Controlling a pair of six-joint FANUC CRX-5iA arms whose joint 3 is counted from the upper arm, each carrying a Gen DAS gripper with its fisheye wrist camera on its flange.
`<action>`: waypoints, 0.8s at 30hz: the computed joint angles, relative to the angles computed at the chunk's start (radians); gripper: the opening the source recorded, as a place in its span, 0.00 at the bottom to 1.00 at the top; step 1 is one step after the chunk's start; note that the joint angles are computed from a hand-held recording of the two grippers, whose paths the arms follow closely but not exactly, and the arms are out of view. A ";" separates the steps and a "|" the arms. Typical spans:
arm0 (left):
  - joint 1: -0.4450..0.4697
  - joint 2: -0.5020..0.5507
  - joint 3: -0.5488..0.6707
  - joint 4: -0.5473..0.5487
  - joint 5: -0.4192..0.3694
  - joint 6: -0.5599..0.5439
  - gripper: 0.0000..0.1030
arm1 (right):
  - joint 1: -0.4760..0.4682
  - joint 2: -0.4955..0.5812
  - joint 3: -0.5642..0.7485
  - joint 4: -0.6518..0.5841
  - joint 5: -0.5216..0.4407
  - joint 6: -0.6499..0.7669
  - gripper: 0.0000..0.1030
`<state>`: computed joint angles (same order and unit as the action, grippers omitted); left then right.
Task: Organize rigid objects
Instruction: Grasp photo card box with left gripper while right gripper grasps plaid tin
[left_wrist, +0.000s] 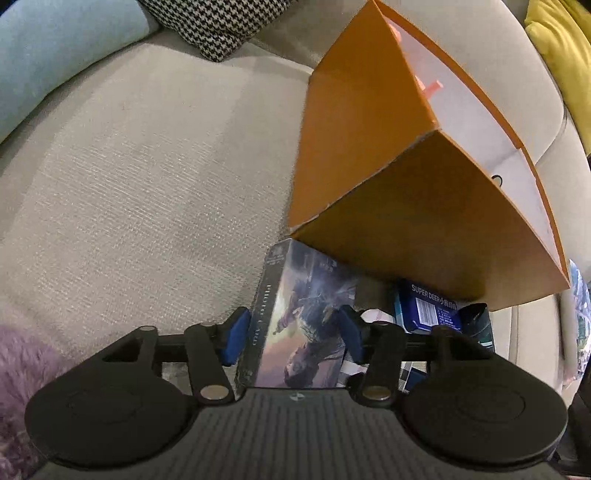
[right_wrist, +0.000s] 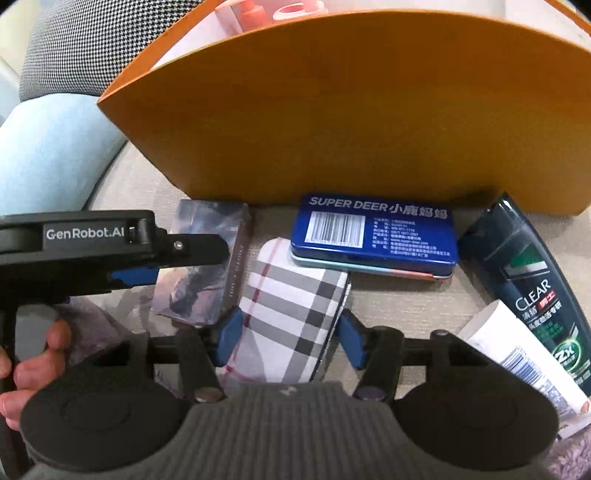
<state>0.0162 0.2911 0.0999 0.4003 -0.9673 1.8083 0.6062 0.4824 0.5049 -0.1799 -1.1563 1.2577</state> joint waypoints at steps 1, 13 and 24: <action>0.001 -0.006 -0.006 0.002 0.003 0.004 0.52 | 0.004 -0.003 -0.004 0.009 0.004 -0.007 0.49; -0.027 -0.092 -0.008 -0.079 -0.023 -0.047 0.26 | 0.037 -0.051 0.004 0.054 0.016 -0.001 0.17; -0.004 -0.072 0.001 -0.011 -0.113 -0.084 0.25 | 0.042 -0.034 0.024 0.035 -0.013 0.058 0.17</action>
<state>0.0126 0.2187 0.1006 0.3894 -1.0803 1.7243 0.6487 0.4485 0.5290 -0.1451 -1.1688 1.3158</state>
